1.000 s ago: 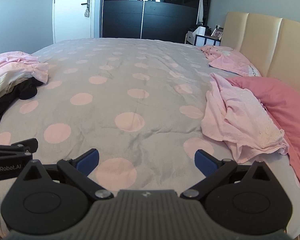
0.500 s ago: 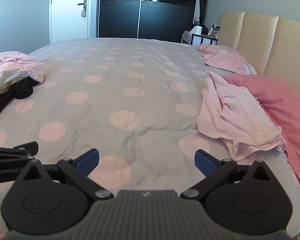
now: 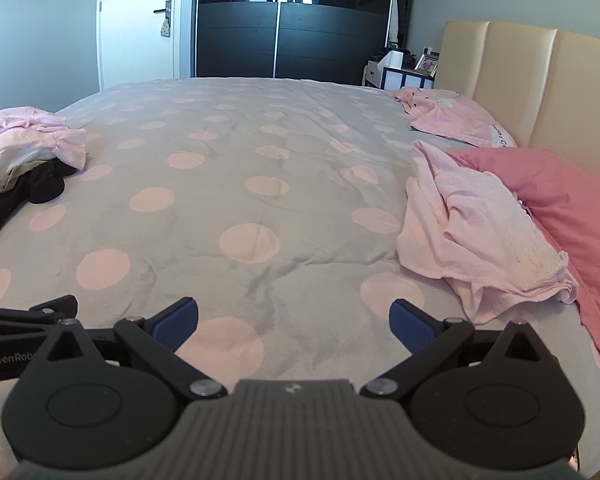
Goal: Fold clothes
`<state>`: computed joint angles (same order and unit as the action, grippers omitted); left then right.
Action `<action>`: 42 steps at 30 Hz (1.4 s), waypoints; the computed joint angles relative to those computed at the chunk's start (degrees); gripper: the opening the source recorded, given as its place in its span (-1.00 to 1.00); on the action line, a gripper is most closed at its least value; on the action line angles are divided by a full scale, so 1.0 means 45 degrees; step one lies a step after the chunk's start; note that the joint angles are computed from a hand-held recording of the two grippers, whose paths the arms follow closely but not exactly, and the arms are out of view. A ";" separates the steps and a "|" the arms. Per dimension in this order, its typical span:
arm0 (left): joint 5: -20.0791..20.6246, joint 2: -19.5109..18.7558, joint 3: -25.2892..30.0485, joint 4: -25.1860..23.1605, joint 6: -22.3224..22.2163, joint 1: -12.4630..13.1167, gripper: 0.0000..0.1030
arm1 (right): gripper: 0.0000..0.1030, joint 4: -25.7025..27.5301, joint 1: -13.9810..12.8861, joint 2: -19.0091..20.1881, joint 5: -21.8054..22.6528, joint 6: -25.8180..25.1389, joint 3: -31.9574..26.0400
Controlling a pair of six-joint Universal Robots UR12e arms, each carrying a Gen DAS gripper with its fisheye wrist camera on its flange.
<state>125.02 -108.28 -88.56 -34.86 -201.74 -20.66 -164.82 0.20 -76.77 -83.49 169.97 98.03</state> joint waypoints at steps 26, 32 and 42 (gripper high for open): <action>-0.0178 -0.0075 0.0096 -0.0093 0.0321 0.0004 0.94 | 0.99 -0.0033 -0.0081 0.0036 0.0161 0.0308 -0.0009; -0.0274 0.0023 -0.0013 -0.0012 0.0312 0.0052 0.94 | 0.99 -0.0122 -0.0021 0.0010 0.0096 0.0377 0.0039; -0.0340 0.0303 -0.0263 -0.0021 0.0098 0.0217 0.93 | 0.99 -0.0379 0.0013 -0.0089 0.0701 0.0103 0.0128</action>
<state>123.49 -106.91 -89.74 -34.95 -201.30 -19.68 -166.53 0.27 -77.17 -80.34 170.43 98.61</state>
